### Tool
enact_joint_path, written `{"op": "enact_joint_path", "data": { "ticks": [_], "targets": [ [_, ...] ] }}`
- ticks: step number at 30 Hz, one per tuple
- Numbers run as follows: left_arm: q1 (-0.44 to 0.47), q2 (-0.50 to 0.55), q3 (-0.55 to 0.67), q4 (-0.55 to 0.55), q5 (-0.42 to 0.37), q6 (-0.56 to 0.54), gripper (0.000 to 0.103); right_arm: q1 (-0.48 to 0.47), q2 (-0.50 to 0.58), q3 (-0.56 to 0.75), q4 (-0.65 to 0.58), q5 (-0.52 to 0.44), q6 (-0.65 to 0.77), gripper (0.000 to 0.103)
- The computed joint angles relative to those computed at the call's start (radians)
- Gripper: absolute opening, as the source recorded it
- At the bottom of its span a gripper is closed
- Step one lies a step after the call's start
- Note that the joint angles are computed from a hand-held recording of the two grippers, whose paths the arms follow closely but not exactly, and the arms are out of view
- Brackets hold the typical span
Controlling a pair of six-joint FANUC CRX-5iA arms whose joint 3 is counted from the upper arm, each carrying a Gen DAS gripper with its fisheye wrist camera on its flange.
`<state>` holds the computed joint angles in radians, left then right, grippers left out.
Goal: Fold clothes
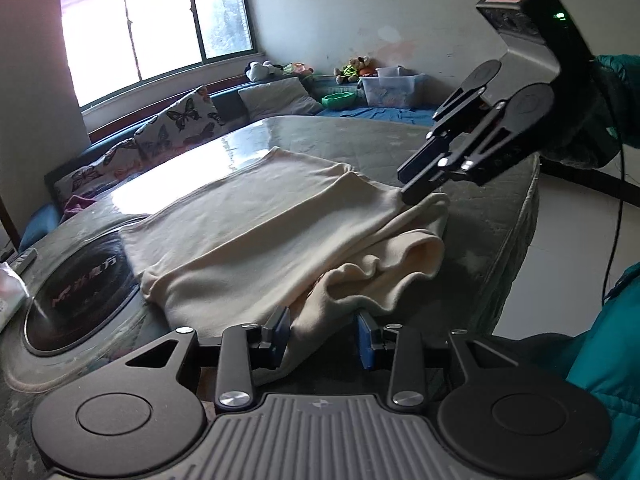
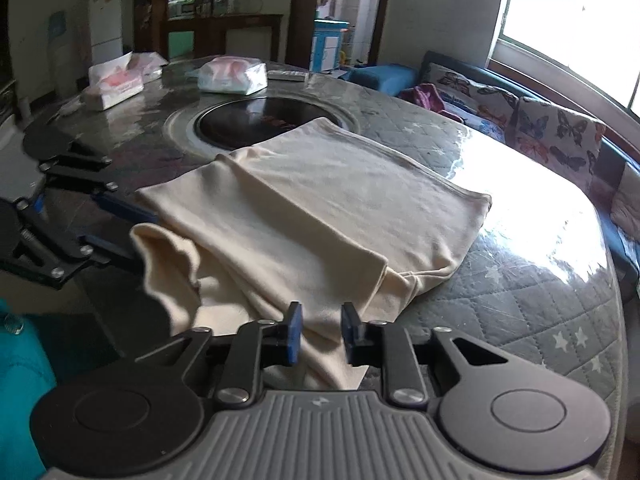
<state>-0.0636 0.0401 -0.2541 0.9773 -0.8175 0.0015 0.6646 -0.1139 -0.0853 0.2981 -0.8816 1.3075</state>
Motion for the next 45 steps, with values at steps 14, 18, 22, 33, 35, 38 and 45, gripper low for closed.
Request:
{"op": "enact_joint_path", "data": {
  "ticks": [14,18,22,33,35,38,45],
  "targets": [
    [-0.006,0.090,0.127,0.053,-0.041,0.138,0.009,0.061,-0.051,-0.067,0.005,0.032,0.167,0.059],
    [-0.004,0.127,0.182,0.027,-0.062,0.200,0.009,0.035,-0.023,-0.074,0.005,0.098,0.158,0.058],
    [0.001,0.144,0.203,0.019,-0.082,0.227,0.009,0.008,0.011,-0.055,-0.020,0.131,0.175,0.049],
    [0.015,0.075,0.104,0.027,-0.041,0.151,0.034,-0.078,0.087,0.135,-0.253,0.024,0.235,0.013],
    [0.016,0.059,0.082,0.030,-0.025,0.125,0.037,-0.089,0.094,0.159,-0.272,0.014,0.233,0.013],
    [0.014,0.036,0.047,0.029,0.006,0.078,0.046,-0.101,0.103,0.191,-0.294,0.001,0.227,0.013],
    [-0.016,-0.005,-0.037,0.064,0.127,-0.067,0.046,-0.109,0.123,0.226,-0.292,0.005,0.212,0.011]
  ]
}}
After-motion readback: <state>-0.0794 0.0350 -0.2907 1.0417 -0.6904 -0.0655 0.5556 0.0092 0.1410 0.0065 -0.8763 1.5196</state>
